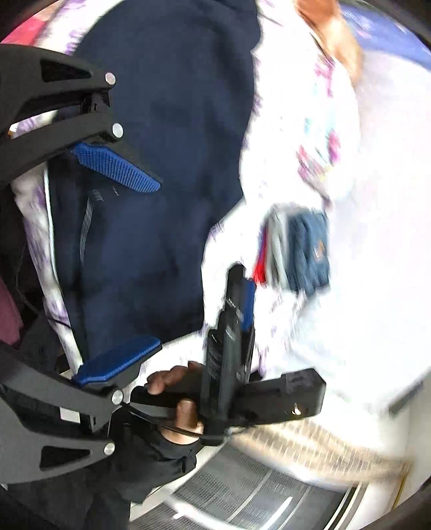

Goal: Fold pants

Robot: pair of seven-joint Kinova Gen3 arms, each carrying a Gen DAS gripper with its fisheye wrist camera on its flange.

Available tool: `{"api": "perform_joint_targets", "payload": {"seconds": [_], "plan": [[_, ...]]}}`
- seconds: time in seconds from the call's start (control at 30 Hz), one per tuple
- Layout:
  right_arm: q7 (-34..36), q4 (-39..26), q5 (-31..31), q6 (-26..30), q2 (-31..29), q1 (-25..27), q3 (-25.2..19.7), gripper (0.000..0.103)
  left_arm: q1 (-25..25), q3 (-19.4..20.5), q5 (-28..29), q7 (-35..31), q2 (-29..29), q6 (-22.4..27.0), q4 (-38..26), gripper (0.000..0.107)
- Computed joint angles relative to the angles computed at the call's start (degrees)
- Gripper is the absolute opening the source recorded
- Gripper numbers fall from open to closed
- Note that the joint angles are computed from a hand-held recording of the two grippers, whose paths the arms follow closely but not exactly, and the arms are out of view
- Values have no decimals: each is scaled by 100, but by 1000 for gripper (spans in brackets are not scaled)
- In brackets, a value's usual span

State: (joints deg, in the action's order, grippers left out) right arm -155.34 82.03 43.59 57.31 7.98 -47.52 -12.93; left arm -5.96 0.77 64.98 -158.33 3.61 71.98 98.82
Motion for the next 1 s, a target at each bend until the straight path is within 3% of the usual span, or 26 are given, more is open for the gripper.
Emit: {"api": "perform_joint_targets", "payload": {"seconds": [0.1,0.2,0.23,0.27,0.33,0.4,0.43,0.53,0.63,0.73,0.87,1.0], "plan": [[-699,791,-517,-542,-770,718,-679,68,194,207,-154,-265,138,290,-118,92],[-1398,1588,-973,-978,-984,1514,-1195,66,701,205,-597,258,627,278,-437,92],[-1631,1853,-1159,-1210,-965,1779,-1288,57,965,104,-795,491,847,131,-485,92],[-1864,2119,-1320,-1369,-857,2044,-1340,34,1124,75,-948,635,962,-59,-480,91],[-2330,2585,-1361,-1835,-959,2574,-1596,16,1123,231,-1112,643,872,-334,-418,92],[-2796,2849,-1158,-2202,-1206,2937,-1878,18,936,405,-1090,539,730,-412,-288,92],[-3029,2849,-925,-2247,-1346,3126,-2121,25,731,486,-949,444,690,-311,-220,92],[-3326,2560,-226,-1838,-1385,3276,-2715,61,747,395,-799,403,695,-297,-197,94],[-3848,2688,448,-1745,-823,2845,-2424,63,1190,162,-935,616,850,-453,-364,94],[-4443,3091,1147,-2010,-906,2626,-2288,68,1085,-62,-473,446,763,-224,-208,94],[-5361,3496,2079,-2139,-1210,2643,-2475,76,105,-223,458,-287,162,69,308,94],[-6140,3640,2775,-1950,-1128,2377,-2412,81,-792,-579,982,168,70,-177,510,98]]}}
